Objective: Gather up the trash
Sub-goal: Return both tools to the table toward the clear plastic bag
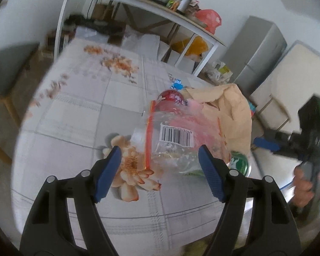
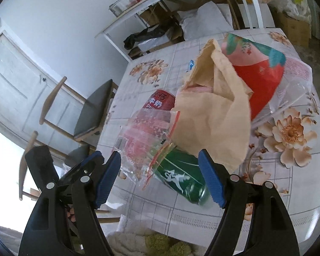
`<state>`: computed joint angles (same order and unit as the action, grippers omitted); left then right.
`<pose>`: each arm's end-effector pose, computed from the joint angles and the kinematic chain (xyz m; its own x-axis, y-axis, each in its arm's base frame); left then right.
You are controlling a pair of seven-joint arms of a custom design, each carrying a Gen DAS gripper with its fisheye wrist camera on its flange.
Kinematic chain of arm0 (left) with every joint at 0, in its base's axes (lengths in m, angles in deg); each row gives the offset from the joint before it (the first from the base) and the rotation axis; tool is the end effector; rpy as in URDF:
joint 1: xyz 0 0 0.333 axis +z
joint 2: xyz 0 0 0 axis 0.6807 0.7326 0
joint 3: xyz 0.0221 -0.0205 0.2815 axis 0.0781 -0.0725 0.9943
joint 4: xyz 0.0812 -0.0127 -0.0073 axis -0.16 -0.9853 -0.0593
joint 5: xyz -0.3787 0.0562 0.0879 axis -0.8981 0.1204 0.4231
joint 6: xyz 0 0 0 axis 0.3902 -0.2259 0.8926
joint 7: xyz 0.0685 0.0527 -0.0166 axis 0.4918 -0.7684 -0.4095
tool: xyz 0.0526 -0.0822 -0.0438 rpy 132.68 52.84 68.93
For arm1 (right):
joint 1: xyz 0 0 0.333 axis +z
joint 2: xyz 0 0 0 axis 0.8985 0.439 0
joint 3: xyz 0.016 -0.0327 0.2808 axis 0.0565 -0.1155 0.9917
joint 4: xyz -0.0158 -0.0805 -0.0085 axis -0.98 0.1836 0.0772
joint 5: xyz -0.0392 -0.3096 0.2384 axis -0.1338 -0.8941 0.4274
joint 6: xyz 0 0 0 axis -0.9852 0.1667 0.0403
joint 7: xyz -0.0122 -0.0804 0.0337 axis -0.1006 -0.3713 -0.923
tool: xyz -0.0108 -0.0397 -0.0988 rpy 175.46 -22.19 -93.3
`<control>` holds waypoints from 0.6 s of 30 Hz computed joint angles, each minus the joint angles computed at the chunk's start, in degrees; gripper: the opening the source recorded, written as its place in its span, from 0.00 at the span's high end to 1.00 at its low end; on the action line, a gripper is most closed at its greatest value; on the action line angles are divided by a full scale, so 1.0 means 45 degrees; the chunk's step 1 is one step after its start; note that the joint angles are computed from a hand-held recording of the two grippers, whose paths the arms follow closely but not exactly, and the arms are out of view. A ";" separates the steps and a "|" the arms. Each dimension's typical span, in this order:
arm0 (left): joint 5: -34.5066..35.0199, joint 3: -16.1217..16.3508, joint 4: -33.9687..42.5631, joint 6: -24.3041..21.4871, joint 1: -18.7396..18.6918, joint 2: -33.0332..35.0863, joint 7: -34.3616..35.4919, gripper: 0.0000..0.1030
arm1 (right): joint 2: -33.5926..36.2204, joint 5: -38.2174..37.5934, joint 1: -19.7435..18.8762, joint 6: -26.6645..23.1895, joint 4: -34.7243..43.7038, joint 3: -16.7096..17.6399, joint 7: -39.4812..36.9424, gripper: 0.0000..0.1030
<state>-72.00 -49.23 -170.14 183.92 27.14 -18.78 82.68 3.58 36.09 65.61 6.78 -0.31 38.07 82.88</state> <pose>0.4525 -0.2954 0.7243 0.0939 -0.8727 0.4792 -0.6493 -0.4186 -0.6350 0.5800 0.0895 0.7631 0.4379 -0.7525 -0.4920 -0.8470 -0.1617 -0.5065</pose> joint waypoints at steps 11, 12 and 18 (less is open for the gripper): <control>-0.5217 0.1190 -0.1216 0.2376 -0.0434 0.0226 0.1587 0.35 | 0.0134 -0.1974 0.1052 0.1495 -0.0439 0.0221 -0.0344 0.43; -0.5392 0.1174 -0.1191 0.2407 -0.0429 0.0269 0.1662 0.35 | 0.0102 -0.1982 0.1074 0.1514 -0.0528 0.0228 -0.0405 0.45; -0.6603 0.1203 -0.1326 0.3229 -0.0602 0.0272 0.2524 0.40 | 0.0236 -0.2061 0.1171 0.1365 -0.0462 0.0240 -0.0421 0.53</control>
